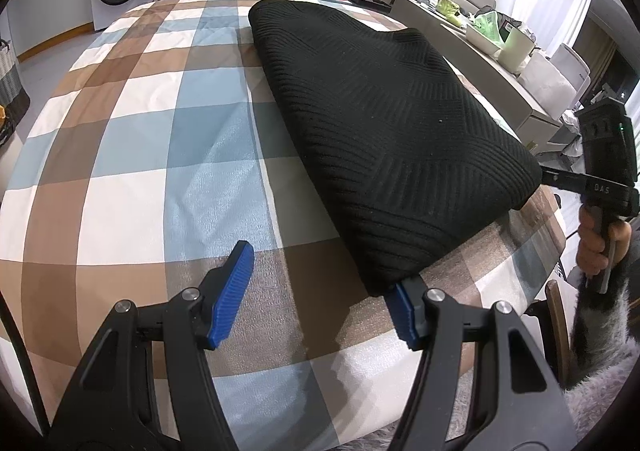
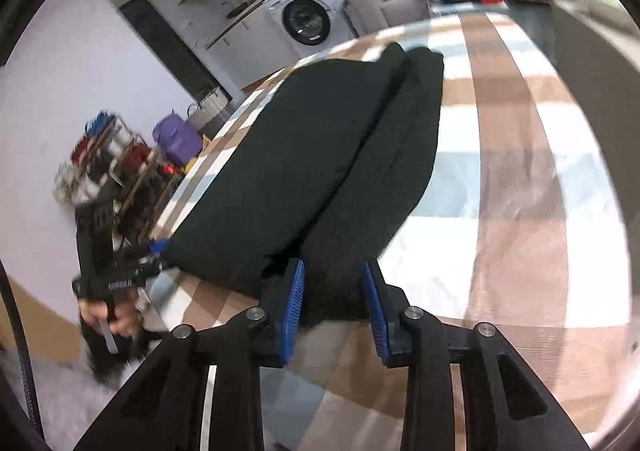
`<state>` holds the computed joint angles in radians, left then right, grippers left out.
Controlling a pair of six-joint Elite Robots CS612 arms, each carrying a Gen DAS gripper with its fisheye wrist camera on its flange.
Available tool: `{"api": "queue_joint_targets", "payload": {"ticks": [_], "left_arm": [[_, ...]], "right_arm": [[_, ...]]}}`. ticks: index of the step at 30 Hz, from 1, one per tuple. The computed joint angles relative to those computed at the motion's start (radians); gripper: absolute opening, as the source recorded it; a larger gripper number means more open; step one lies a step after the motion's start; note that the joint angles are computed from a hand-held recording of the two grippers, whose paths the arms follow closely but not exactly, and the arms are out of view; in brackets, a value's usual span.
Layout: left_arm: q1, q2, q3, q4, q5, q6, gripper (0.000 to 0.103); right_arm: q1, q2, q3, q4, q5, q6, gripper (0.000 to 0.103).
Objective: Fold small clothes
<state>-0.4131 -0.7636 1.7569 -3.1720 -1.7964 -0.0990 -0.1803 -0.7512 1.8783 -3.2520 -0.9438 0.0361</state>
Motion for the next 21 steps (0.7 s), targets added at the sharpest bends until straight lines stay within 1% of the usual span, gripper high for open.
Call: {"api": "queue_joint_targets", "payload": {"ticks": [1,3,5,7,8,10,11,14,19,21], "left_arm": [[0.000,0.000,0.000,0.000,0.000,0.000,0.060],[0.000,0.000,0.000,-0.001,0.000,0.001,0.060],[0.000,0.000,0.000,0.000,0.000,0.001,0.060],[0.000,0.000,0.000,-0.001,0.000,0.001,0.060],[-0.001,0.001,-0.001,-0.001,0.001,0.002,0.060],[-0.001,0.001,0.000,-0.001,0.001,0.001,0.060],[-0.001,0.001,0.000,0.000,0.003,0.002,0.060],[-0.001,0.001,0.000,-0.001,0.001,0.002,0.060],[-0.001,0.001,0.000,-0.001,0.003,0.004,0.060],[-0.001,0.001,0.000,-0.001,0.003,0.004,0.060]], "right_arm": [[0.000,0.007,-0.007,0.003,0.022,0.007,0.029],[0.003,0.011,-0.012,0.000,0.023,0.010,0.028],[0.007,0.006,-0.004,-0.017,0.002,0.004,0.026],[0.017,-0.011,0.002,0.000,-0.048,-0.019,0.026],[0.018,-0.016,0.007,-0.009,-0.048,-0.028,0.026],[0.010,-0.017,0.015,-0.040,-0.005,-0.031,0.026],[0.009,-0.016,0.016,-0.044,0.003,-0.033,0.026],[0.013,-0.013,0.010,-0.017,-0.018,-0.033,0.026],[0.003,0.002,0.001,0.002,0.016,-0.009,0.026],[-0.002,0.001,-0.001,0.026,0.029,-0.005,0.027]]}}
